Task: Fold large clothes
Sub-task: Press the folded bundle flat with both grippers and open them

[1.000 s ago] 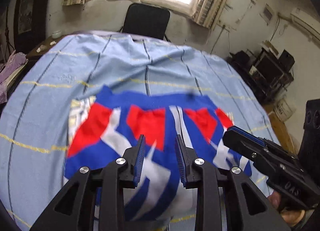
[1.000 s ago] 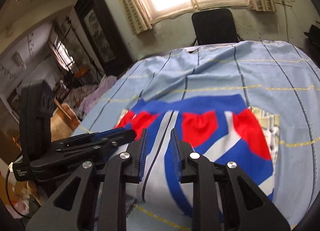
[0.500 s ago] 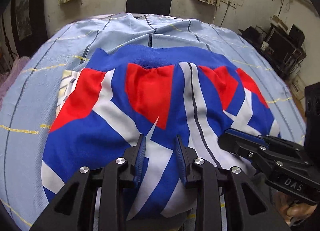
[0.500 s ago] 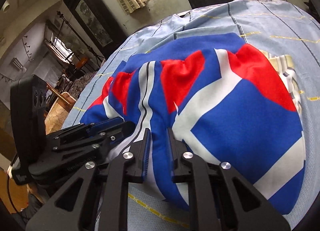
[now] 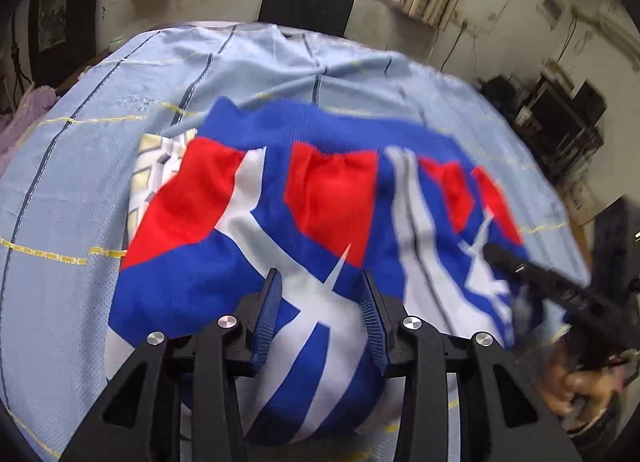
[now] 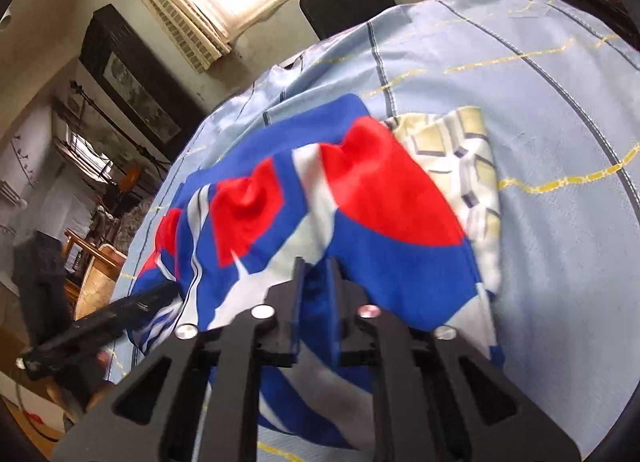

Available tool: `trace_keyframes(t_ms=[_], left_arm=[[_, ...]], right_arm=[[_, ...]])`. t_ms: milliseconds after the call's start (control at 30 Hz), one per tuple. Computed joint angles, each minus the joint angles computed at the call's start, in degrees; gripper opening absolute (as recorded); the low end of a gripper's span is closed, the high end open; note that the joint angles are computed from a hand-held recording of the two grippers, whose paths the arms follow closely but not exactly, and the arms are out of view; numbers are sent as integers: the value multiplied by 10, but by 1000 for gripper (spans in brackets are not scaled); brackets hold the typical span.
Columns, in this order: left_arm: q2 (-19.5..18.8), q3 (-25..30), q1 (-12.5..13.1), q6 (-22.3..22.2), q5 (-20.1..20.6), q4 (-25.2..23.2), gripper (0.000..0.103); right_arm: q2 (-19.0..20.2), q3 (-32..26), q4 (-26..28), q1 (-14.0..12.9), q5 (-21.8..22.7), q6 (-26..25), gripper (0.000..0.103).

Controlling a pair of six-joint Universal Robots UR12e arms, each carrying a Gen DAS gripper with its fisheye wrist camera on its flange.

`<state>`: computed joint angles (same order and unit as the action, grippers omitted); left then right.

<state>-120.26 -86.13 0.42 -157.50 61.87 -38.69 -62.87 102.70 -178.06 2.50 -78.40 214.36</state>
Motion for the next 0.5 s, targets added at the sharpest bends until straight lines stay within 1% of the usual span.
trace_keyframes(t_ms=[100, 167, 200, 233, 267, 300, 333, 367, 433, 467, 500], left_arm=[[4, -6, -7, 17, 27, 17, 44], [5, -10, -10, 19, 36, 26, 45], [7, -11, -9, 14, 34, 25, 44], [9, -12, -7, 9, 27, 22, 44], [11, -13, -3, 7, 12, 17, 44], [13, -14, 2, 6, -12, 14, 44], [15, -16, 6, 7, -31, 17, 44], [19, -21, 8, 10, -47, 27, 44], [29, -35, 9, 26, -68, 46, 45], [32, -40, 8, 34, -69, 51, 45], [33, -43, 4, 41, -61, 49, 45]], right_arm=[[2, 1, -6, -8, 23, 11, 5], [1, 5, -8, -12, 34, 11, 5], [0, 5, -6, -14, 41, 18, 6], [-4, 6, -1, -16, 47, 30, 10], [-10, 7, 4, -14, 40, 37, 21], [-17, 11, 2, -11, 26, 39, 29], [-23, 14, -13, -6, 10, 35, 42], [-30, 20, -27, -2, 0, 32, 48], [-46, 36, -46, 7, -13, 27, 50], [-53, 45, -54, 10, -16, 28, 52], [-59, 53, -60, 13, -21, 32, 53]])
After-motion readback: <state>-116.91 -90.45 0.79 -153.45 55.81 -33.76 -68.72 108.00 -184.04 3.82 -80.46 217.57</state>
